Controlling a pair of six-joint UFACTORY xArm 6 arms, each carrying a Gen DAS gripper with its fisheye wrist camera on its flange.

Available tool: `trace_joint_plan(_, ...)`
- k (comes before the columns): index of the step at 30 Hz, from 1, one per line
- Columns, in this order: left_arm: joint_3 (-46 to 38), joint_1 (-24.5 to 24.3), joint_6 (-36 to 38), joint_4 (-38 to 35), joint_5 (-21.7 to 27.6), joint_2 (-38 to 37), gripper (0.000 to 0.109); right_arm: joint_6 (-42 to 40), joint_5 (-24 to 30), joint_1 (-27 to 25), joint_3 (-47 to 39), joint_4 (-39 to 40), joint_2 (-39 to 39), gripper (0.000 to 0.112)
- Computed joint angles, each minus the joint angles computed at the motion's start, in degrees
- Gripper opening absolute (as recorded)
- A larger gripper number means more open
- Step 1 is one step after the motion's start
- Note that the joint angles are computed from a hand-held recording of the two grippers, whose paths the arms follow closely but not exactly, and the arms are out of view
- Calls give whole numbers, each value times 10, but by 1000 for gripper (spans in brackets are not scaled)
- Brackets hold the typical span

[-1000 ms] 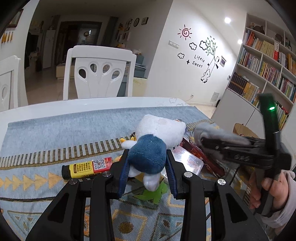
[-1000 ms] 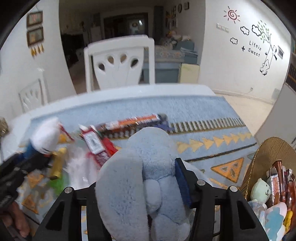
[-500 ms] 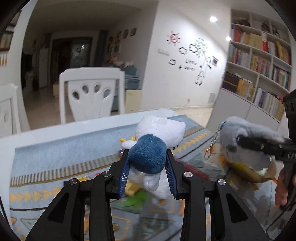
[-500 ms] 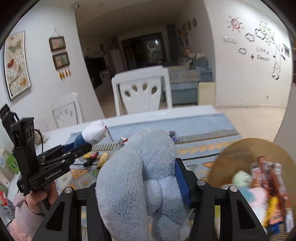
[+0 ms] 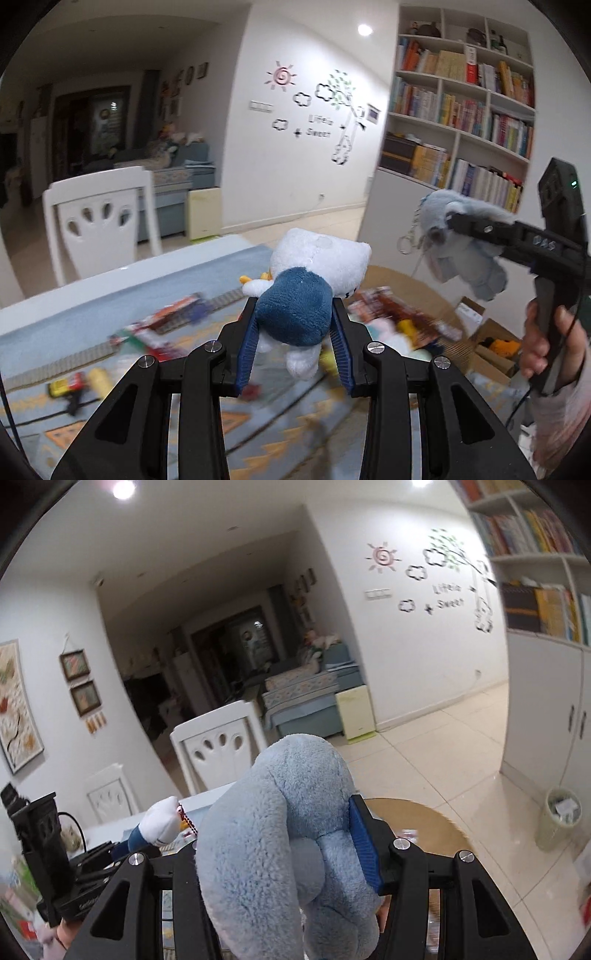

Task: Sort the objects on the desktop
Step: 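Carry the plush cat in the left gripper while the right gripper carries the elephant to the basket, then open both grippers over the basket to drop the plushes, then withdraw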

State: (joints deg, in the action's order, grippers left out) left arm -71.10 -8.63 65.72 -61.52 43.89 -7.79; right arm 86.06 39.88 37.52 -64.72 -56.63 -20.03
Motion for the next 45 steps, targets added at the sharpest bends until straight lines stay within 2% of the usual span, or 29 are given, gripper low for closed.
trace_joint_plan(9, -9, -106, -63, 37, -54, 30, 34, -46, -40, -58, 56, 61, -40, 52)
trace_joint_plan(10, -9, -110, -62, 36, -57, 32, 36, -54, -44, -62, 57, 69, -38, 52)
trace_joint_plan(11, -12, -114, -58, 31, -56, 39, 43, -73, -50, -68, 54, 87, -31, 55)
trace_joint_plan(13, -10, -119, -60, 30, -60, 44, 48, -114, -58, -75, 50, 116, -21, 64)
trace_joint_plan(14, -18, -115, -73, 36, -45, 51, 53, -129, -77, -81, 56, 124, -23, 65)
trace_joint_plan(17, -39, -97, -107, 44, 5, 70, 56, -145, -88, -83, 59, 133, -27, 67)
trace_joint_plan(22, -29, -74, -105, 37, 1, 63, 56, -158, -88, -81, 73, 156, -42, 67)
trace_joint_plan(28, -29, -17, -102, 9, 16, 58, 56, -177, -77, -53, 43, 168, -9, 67)
trace_joint_plan(36, -22, 80, -93, -11, 4, 52, 56, -210, -66, 1, -76, 181, 106, 67)
trace_joint_plan(42, -54, 143, -93, -20, 16, 100, 56, -276, -43, 40, -217, 225, 245, 67)
trace_joint_plan(45, -82, 157, -122, 10, 34, 138, 56, -302, -16, 50, -305, 249, 328, 67)
